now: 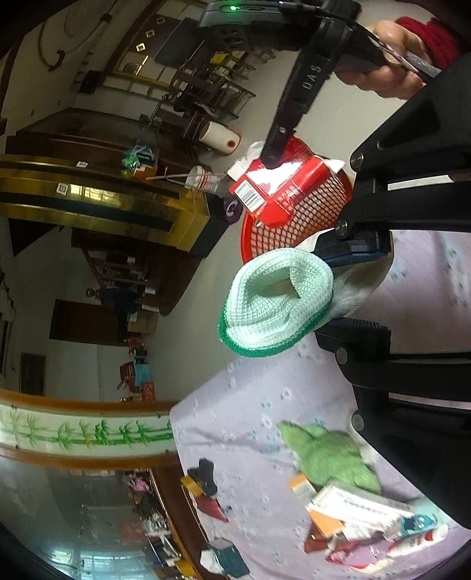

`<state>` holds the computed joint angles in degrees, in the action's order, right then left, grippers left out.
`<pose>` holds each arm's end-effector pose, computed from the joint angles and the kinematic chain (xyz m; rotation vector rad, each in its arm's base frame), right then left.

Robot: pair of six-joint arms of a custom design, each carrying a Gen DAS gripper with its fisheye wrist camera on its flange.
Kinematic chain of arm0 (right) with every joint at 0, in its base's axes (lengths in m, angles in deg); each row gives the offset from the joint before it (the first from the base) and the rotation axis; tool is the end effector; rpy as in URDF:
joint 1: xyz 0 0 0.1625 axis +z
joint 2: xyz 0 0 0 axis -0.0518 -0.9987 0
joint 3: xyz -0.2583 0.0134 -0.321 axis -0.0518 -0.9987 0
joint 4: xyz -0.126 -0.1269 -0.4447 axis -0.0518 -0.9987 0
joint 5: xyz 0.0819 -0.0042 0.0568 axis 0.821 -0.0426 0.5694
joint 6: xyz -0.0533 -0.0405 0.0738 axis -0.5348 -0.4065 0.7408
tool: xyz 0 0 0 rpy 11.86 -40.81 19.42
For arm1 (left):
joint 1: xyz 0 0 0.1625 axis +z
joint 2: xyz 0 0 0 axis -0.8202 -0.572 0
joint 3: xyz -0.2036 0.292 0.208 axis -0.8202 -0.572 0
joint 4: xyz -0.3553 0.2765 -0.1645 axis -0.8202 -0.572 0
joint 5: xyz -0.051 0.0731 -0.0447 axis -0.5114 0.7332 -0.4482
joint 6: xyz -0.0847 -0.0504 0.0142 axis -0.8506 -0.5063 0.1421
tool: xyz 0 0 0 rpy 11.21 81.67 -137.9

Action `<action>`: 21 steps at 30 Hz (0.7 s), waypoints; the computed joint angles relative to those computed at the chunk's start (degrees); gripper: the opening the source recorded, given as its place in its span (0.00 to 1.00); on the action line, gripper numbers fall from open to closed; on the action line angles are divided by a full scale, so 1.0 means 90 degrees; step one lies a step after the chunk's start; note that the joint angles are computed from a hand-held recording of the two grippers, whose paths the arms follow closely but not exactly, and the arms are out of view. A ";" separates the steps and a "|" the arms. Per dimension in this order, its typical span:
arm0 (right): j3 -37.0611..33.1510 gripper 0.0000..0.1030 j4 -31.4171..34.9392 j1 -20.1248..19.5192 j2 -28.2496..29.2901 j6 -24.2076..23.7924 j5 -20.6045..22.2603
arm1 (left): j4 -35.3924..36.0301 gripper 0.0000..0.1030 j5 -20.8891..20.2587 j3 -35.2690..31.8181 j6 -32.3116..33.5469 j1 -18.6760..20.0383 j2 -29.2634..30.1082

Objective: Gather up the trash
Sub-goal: 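Carry the sock and red box to the red basket and release both, then move both open tools back from the basket to the trash pile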

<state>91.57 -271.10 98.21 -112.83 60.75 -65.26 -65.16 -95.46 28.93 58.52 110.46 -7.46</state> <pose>0.1210 -0.5555 0.2353 -0.2911 -2.0142 1.5388 -0.3345 -0.7297 0.0387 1.6890 2.5364 -0.4582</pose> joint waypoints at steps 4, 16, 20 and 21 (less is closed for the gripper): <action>0.0044 0.05 -0.0129 -0.0059 -0.0075 -0.0031 -0.0186 | 0.0179 0.23 -0.0152 -0.0243 -0.0084 -0.0111 0.0278; -0.0013 0.07 0.0223 -0.0502 -0.0335 0.0182 -0.0591 | 0.0360 0.61 -0.0031 -0.0964 -0.0445 -0.0360 0.1224; 0.0120 0.35 0.0240 -0.0620 -0.0484 0.0366 -0.0414 | 0.0255 0.62 -0.0044 -0.0883 -0.0407 -0.0330 0.1173; 0.0132 0.40 0.0119 -0.0609 -0.0473 0.0303 -0.0427 | 0.0302 0.62 -0.0039 -0.0872 -0.0415 -0.0318 0.1139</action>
<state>92.76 -270.03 92.73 -117.09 63.47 -69.10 -62.44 -95.80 21.08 54.79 107.59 2.79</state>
